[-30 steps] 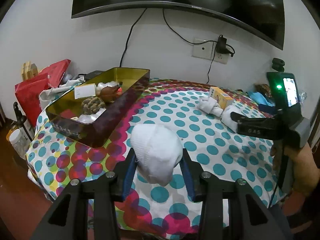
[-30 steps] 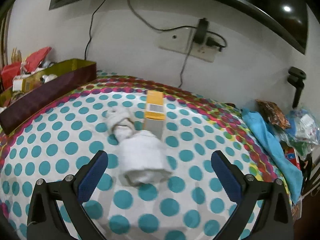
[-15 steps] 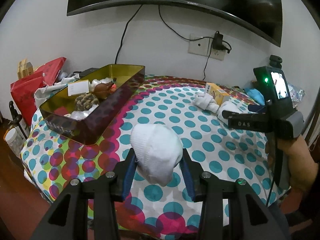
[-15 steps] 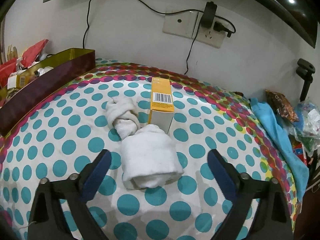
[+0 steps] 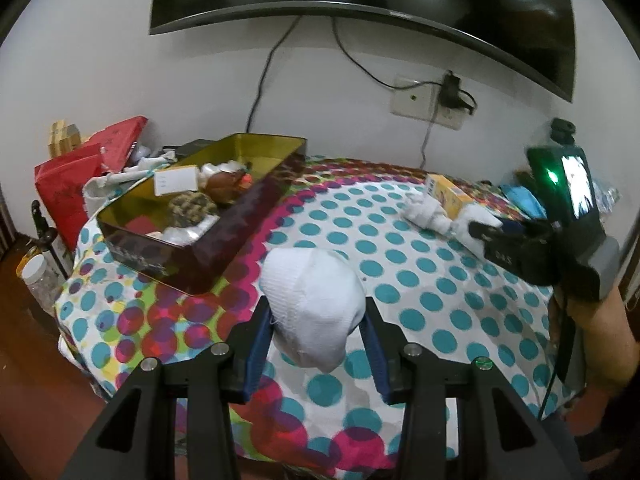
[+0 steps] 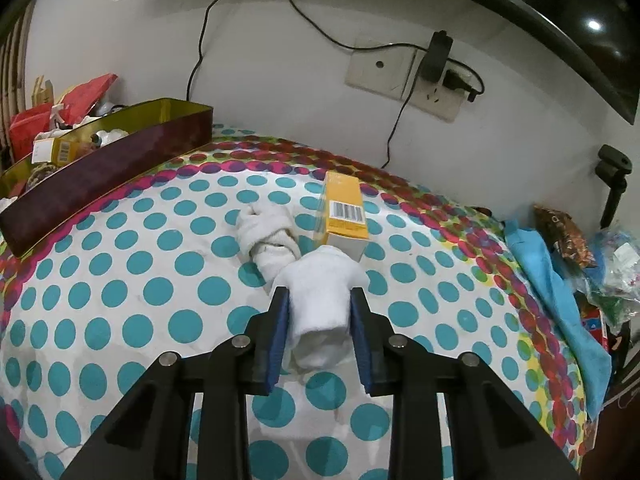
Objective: Organize objects
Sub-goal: 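Lift the white sock toward the tin with the left tool while the right tool grasps another sock, then lower the white sock into the gold tin and open the left tool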
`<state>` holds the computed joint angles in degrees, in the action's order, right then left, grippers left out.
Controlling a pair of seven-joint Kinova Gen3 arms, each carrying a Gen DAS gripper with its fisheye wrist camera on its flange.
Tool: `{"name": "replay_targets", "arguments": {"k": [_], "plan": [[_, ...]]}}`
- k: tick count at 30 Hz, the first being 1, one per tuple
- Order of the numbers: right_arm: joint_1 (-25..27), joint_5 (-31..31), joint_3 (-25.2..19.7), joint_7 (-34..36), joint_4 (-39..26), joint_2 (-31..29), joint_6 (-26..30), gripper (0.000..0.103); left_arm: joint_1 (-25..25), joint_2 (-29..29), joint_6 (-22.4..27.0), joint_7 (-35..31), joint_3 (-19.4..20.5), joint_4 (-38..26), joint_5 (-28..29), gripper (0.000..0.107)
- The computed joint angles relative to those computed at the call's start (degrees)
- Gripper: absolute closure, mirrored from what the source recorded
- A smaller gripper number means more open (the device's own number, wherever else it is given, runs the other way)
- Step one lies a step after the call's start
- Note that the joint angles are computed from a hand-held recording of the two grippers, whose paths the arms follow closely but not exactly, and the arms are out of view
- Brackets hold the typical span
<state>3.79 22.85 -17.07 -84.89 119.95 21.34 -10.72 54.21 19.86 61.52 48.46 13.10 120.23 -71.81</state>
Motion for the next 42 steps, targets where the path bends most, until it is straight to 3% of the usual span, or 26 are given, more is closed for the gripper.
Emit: {"name": "replay_targets", "arguments": {"k": [6,8,12,17,20,23,26,28,29,30,37,42], "plan": [[5.64,3.66,-5.18,-3.56,-0.45,0.58,0.17,0.076,-3.65,-2.77,3.18,-7.53,-1.15,-1.18,2.21,0.064],[8.13,5.52,-7.76,-5.09,-1.04,1.11,1.09,0.076,-6.28,-3.76,3.27,-10.68,-1.79,-1.93,2.95,0.064],[9.37,6.40,-8.85,-6.26,-1.05,1.28,1.03,0.076,-13.11,-4.68,3.15,-17.68,-4.21,-5.03,4.15,0.064],[11.10,7.64,-10.53,-8.02,-1.68,1.74,1.94,0.076,-23.81,-3.46,-2.72,-29.33,-6.13,-10.78,9.88,0.064],[12.69,7.86,-12.23,-8.45,-2.15,2.18,2.87,0.076,-25.39,-2.19,-5.14,-32.73,-9.07,-12.66,13.36,0.064],[14.16,7.60,-13.84,-8.30,-2.35,2.49,3.41,0.076,-25.65,-0.26,-4.05,-36.68,-10.42,-15.18,14.69,0.063],[14.71,6.92,-14.53,-7.59,-2.44,2.64,3.68,0.076,-25.61,-0.57,-5.89,-36.44,-11.68,-14.68,14.75,0.059],[14.69,6.45,-14.64,-6.95,-2.59,2.68,4.00,0.076,-25.70,-0.66,-6.57,-36.57,-12.11,-14.46,15.05,0.044],[14.43,6.06,-14.41,-6.55,-2.62,2.64,4.09,0.076,-25.27,-0.63,-6.41,-35.93,-12.35,-14.19,14.58,0.030],[14.18,5.67,-14.17,-6.11,-2.57,2.58,4.03,0.075,-24.74,-0.82,-6.42,-35.13,-12.44,-13.66,13.92,0.026],[11.27,4.16,-10.99,-4.63,-1.84,1.81,2.63,0.075,-20.97,-2.19,-0.78,-30.80,-10.78,-11.99,11.19,0.022],[9.96,3.66,-9.66,-4.57,-1.85,1.67,2.46,0.075,-17.84,-5.37,3.05,-25.33,-7.53,-8.86,9.40,0.022]]}}
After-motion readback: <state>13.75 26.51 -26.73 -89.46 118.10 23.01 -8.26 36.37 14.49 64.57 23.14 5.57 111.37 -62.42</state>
